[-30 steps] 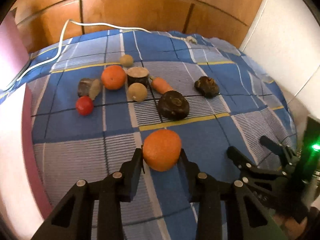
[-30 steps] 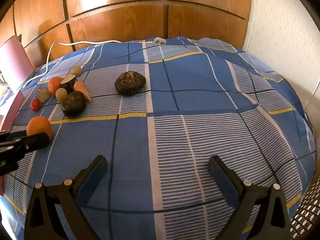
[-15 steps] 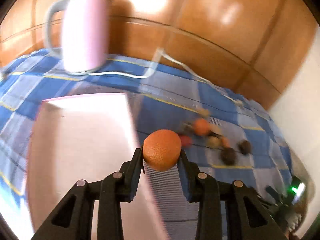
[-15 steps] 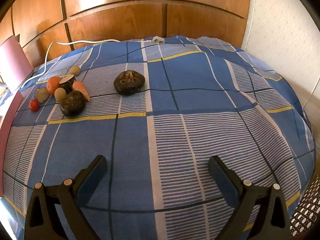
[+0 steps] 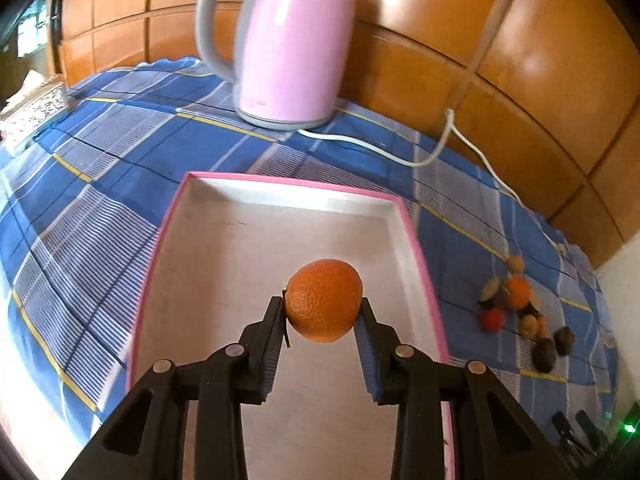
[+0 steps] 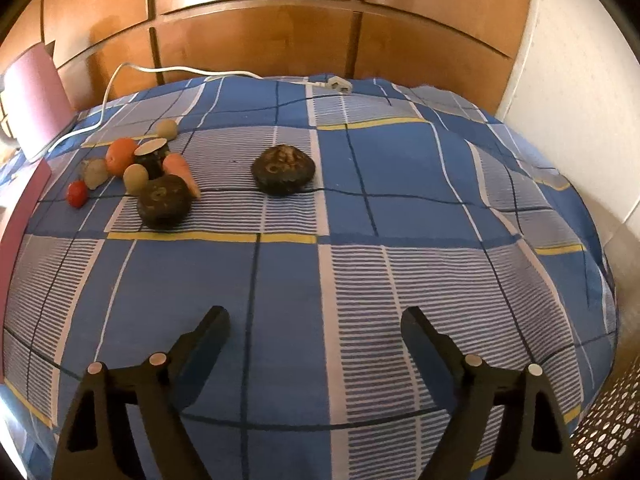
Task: Organize fruits
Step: 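Carry the orange with the left tool into the tray and release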
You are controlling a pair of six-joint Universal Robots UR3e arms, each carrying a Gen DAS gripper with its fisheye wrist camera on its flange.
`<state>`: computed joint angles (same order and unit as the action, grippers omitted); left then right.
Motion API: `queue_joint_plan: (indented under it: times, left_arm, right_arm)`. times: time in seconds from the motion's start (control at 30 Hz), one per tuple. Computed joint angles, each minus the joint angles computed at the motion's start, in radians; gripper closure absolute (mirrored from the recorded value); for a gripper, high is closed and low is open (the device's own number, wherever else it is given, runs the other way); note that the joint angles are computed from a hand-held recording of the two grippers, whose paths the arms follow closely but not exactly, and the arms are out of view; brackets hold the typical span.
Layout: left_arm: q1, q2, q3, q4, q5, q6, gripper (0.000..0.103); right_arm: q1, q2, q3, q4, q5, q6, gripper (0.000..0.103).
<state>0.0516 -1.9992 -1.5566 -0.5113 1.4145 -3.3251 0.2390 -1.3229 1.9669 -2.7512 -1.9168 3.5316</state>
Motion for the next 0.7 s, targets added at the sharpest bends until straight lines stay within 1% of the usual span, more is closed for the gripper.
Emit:
queue_joint_plan:
  times: [0.23, 0.3, 0.43, 0.47, 0.57, 0.7]
  left_arm:
    - [0.024, -0.041, 0.048, -0.01, 0.072, 0.0, 0.067]
    - [0.022, -0.041, 0.046, -0.004, 0.094, 0.001, 0.057]
    - [0.018, 0.004, -0.02, 0.048, 0.097, 0.014, 0.051]
    - [0.017, 0.021, -0.042, 0.059, 0.097, 0.011, 0.05]
    - [0.016, 0.073, -0.1, 0.066, 0.09, -0.014, 0.048]
    - [0.016, 0.136, -0.176, 0.074, 0.084, -0.041, 0.046]
  right_arm:
    - [0.01, 0.01, -0.028, 0.029, 0.004, -0.002, 0.015]
    - [0.009, 0.013, -0.038, 0.036, 0.007, -0.008, 0.017]
    - [-0.006, 0.011, -0.038, 0.036, 0.044, -0.009, 0.018]
    - [-0.008, 0.013, -0.041, 0.036, 0.049, -0.007, 0.021]
    - [-0.029, 0.014, -0.057, 0.048, 0.088, -0.012, 0.026]
    - [-0.039, 0.02, -0.079, 0.05, 0.098, -0.015, 0.028]
